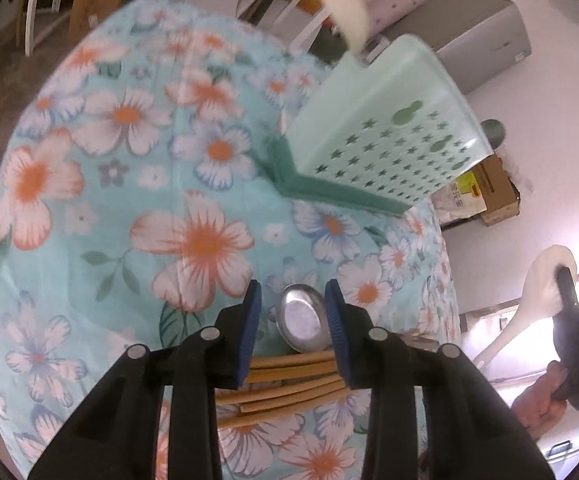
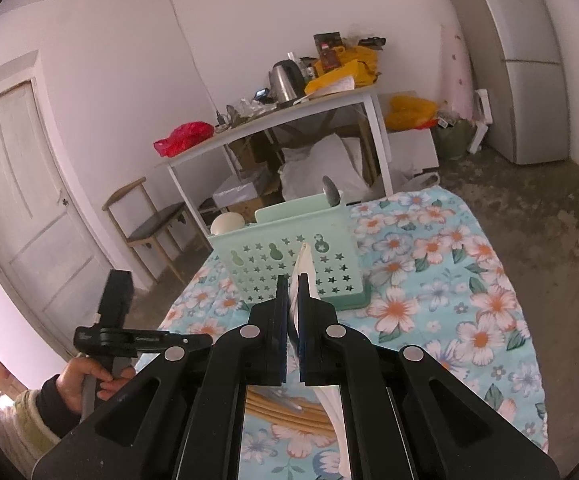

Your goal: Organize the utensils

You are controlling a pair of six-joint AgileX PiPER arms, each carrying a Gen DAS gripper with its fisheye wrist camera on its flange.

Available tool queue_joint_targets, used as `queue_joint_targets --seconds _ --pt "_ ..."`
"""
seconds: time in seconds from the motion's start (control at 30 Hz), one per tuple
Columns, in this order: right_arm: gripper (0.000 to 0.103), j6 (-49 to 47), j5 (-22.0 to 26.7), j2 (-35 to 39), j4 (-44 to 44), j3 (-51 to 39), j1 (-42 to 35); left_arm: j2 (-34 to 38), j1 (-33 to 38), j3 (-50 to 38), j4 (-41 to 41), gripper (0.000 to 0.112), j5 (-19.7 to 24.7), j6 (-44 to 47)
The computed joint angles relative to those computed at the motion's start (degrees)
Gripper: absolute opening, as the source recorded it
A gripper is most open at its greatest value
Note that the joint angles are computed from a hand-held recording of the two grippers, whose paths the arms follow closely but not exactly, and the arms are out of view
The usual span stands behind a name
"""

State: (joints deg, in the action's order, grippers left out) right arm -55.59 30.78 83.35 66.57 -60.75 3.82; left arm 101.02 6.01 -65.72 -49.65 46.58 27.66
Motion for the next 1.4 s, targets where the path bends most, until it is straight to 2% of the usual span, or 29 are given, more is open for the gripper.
queue_joint_targets --seconds 0.13,0.23,0.37,0.57,0.63,0.73,0.8,0.9,1.0,1.13,1.33,1.4 --pt "0.003 -2.81 1.10 0.34 2.76 0.53 -0.77 3.48 0.45 -3.46 0.67 0.028 5.72 -2.10" --pt "0.003 -3.99 1.49 0.92 3.93 0.60 -0.97 4.77 -0.74 -4.72 2.19 0.020 6.23 -3.69" --pt "0.003 -4.03 1.31 0.87 4.07 0.72 -0.97 3.52 -3.01 -3.33 4.00 0.004 1.71 -4.55" --pt "0.003 -4.54 -0.55 0.39 4.08 1.02 -0.65 -4.66 -6.16 1.67 5.61 0.001 -7.64 -2.98" --pt "0.003 -4.48 -1.16 0.09 3.95 1.13 -0.58 -9.62 -8.29 3.42 9.76 0.001 -12.13 -5.39" --pt "0.003 -4.23 -1.79 -0.33 3.65 1.19 -0.57 -16.78 -12.10 4.59 21.65 0.001 -18.05 -13.86" --pt "0.003 -4.01 -2.24 -0.67 3.30 1.36 -0.38 -21.41 -13.65 4.21 28.23 0.001 -20.44 -18.94" --pt "0.003 -3.50 -2.45 -0.93 2.79 1.32 -0.14 -26.03 -16.32 2.31 44.86 0.001 -22.87 -33.60" --pt "0.003 -4.07 -2.05 -1.23 3.54 1.46 -0.32 -28.16 -18.27 -1.25 62.05 0.001 -25.08 -44.21" --pt "0.003 -4.74 -1.75 -1.66 4.14 1.52 -0.48 -25.98 -21.83 -6.07 84.96 0.001 -24.24 -60.83" --pt "0.003 -4.13 -1.43 -1.51 3.63 1.22 -0.58 -17.51 -28.58 -10.19 118.72 0.001 -17.09 -80.21" --pt "0.003 -4.06 -1.12 -1.13 3.57 0.94 -0.86 -13.88 -29.50 -10.88 122.76 0.001 -15.82 -81.06"
